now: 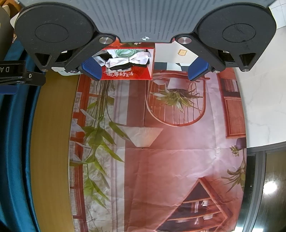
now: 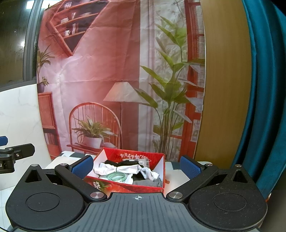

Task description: Organize soft objects

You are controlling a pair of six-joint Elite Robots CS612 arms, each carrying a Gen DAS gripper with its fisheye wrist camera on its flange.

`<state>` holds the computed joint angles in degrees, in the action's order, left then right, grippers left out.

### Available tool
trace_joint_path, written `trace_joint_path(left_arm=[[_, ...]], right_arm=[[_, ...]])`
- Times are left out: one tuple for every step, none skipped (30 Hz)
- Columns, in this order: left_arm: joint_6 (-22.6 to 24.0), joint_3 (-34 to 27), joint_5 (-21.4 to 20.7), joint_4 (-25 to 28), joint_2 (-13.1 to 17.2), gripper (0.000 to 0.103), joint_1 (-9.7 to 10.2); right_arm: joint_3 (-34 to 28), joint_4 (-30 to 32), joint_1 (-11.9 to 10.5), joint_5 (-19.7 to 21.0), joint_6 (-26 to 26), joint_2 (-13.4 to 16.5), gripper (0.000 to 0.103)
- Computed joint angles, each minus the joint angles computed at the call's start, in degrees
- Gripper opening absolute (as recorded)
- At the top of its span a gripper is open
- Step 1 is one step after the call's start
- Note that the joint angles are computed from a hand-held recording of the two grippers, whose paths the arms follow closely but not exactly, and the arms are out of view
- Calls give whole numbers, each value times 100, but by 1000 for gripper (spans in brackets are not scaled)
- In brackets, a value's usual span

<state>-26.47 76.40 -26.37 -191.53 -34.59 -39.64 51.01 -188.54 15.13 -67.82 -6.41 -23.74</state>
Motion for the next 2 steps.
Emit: trace_joint_path(left_arm=[[-4, -3, -7, 6, 1, 103, 1], [0, -3, -16, 1, 2, 103, 1]], right_arm=[[-2, 1, 1, 2, 0, 3, 103], [-2, 1, 1, 1, 4, 1, 103]])
